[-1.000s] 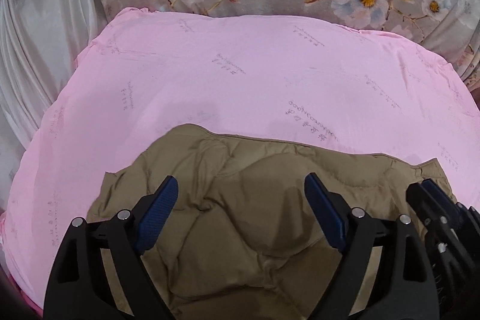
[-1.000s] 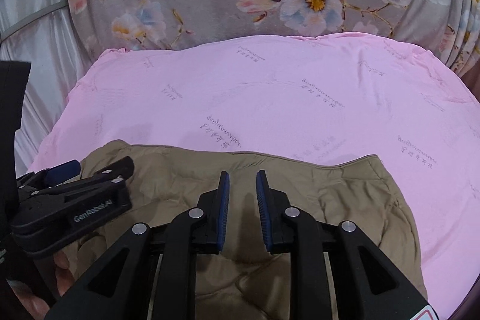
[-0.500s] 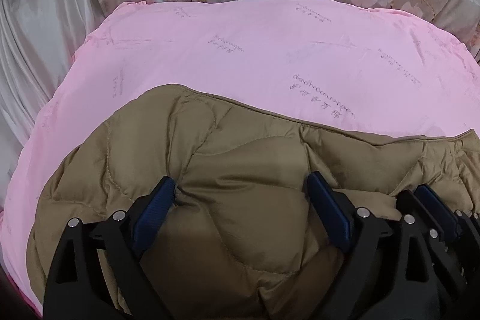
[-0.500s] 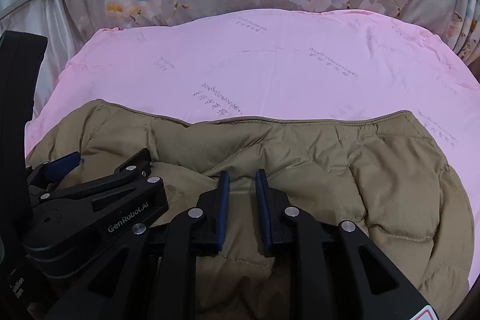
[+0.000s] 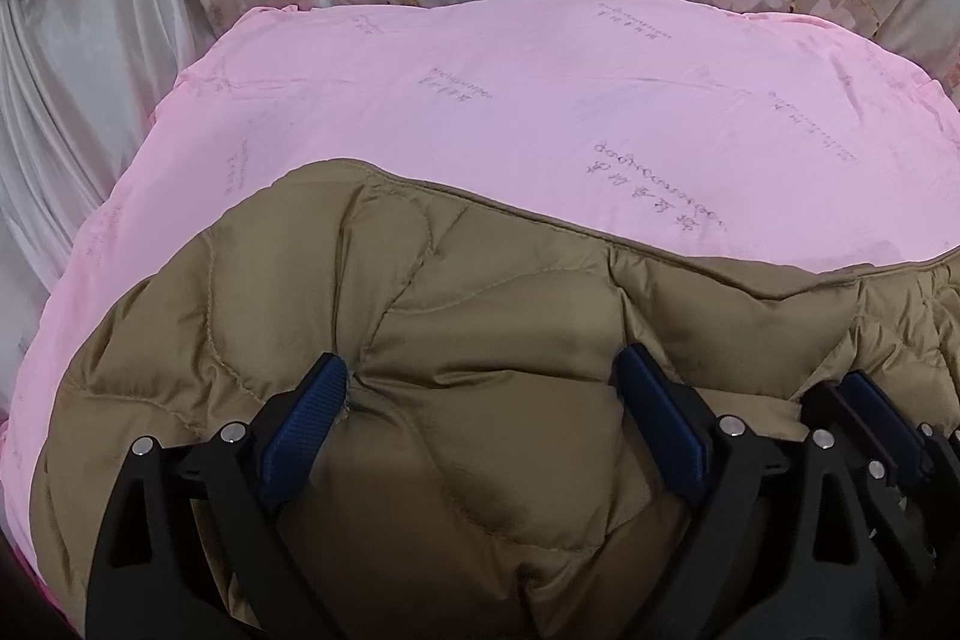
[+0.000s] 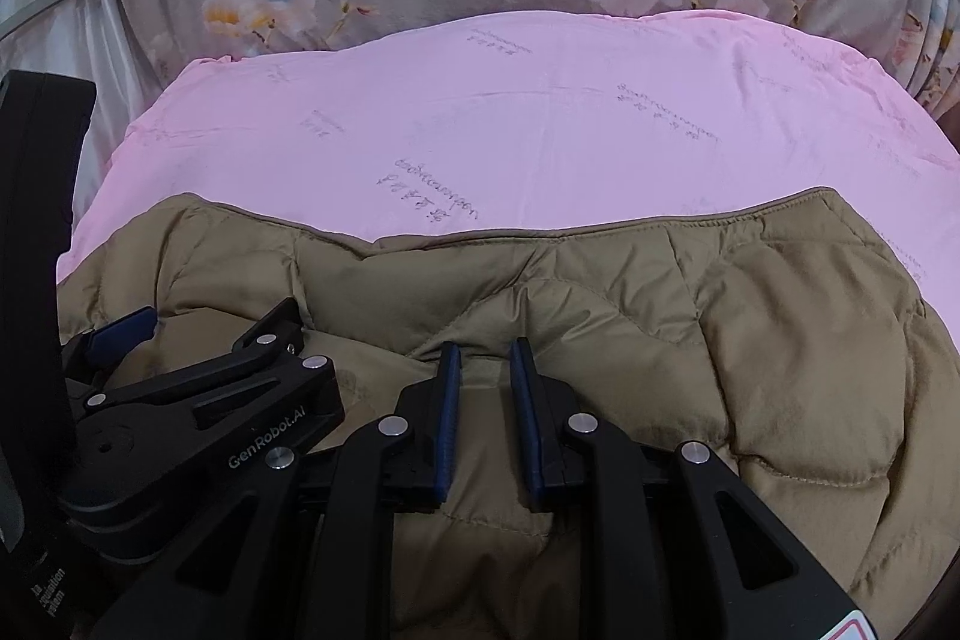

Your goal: Fold large clothes

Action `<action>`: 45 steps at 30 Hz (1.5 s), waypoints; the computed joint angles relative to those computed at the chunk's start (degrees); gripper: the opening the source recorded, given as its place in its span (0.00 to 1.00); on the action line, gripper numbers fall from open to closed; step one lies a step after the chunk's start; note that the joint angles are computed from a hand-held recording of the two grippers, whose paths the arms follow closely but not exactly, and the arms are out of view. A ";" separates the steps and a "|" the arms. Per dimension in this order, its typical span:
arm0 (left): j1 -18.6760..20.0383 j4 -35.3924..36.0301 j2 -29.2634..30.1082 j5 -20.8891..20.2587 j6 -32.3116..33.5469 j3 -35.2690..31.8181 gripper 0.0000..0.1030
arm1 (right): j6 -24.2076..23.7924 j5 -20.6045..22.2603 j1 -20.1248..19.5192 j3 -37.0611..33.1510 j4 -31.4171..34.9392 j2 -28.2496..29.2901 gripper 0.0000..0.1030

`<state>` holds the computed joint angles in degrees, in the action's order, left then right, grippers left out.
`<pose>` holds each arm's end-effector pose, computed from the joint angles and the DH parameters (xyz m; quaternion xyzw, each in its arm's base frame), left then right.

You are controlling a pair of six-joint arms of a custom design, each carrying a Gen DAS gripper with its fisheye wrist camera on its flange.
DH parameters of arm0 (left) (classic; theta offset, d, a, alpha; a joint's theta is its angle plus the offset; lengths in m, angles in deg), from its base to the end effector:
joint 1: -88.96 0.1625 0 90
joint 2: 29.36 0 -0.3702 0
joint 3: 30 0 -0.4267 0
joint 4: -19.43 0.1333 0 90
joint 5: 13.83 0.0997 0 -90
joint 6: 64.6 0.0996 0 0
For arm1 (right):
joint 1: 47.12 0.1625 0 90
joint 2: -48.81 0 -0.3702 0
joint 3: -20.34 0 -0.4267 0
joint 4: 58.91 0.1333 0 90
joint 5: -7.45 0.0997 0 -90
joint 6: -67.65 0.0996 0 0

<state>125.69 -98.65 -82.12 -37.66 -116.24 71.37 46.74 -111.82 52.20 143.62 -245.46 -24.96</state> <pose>-0.3350 -0.5300 0.0644 0.1090 0.8230 -0.3349 0.4457 0.1664 -0.4916 0.2072 0.1340 -0.8828 0.3608 0.2695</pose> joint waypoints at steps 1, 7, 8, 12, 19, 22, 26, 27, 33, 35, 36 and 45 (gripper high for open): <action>0.02 0.21 0.09 0.05 -0.15 -0.11 0.88 | 0.05 0.10 -0.05 -0.03 0.08 -0.03 0.19; 0.04 -4.35 -1.18 -1.02 2.50 1.44 0.88 | 0.71 2.54 -0.71 1.18 0.17 -1.88 0.18; -0.10 -4.60 -2.08 -1.69 2.57 2.02 0.88 | 1.37 1.86 -0.20 1.94 0.89 -3.18 0.18; -3.80 -5.82 -10.12 -4.07 -0.33 9.23 0.88 | 0.99 4.57 1.24 8.98 0.77 -11.29 0.19; -8.26 -1.68 -14.94 -3.81 -6.18 16.95 0.88 | -4.05 3.93 1.80 15.13 -7.32 -10.42 0.20; -8.63 -0.04 -13.75 -1.60 -7.03 17.41 0.88 | -4.94 3.50 1.63 15.26 -9.01 -9.21 0.20; -8.44 0.83 -13.02 -1.02 -8.12 17.29 0.89 | -4.16 5.11 0.19 15.07 -7.29 -9.40 0.20; -8.44 1.27 -12.88 -0.82 -8.46 17.21 0.89 | -4.00 5.39 -0.07 15.05 -7.06 -9.40 0.20; -8.20 4.26 -11.90 -0.63 -10.31 16.19 0.89 | -3.35 5.54 -0.53 15.06 -6.68 -8.96 0.20; -8.21 4.58 -11.87 -0.73 -10.56 16.13 0.89 | -3.24 5.35 -0.45 15.03 -6.92 -8.61 0.20; -8.20 4.52 -11.90 -0.74 -10.59 16.19 0.89 | -3.22 5.32 -0.45 15.04 -6.99 -8.53 0.20; -8.02 3.42 -11.66 -0.45 -10.12 16.21 0.90 | -3.28 4.99 -0.51 14.68 -6.91 -8.01 0.20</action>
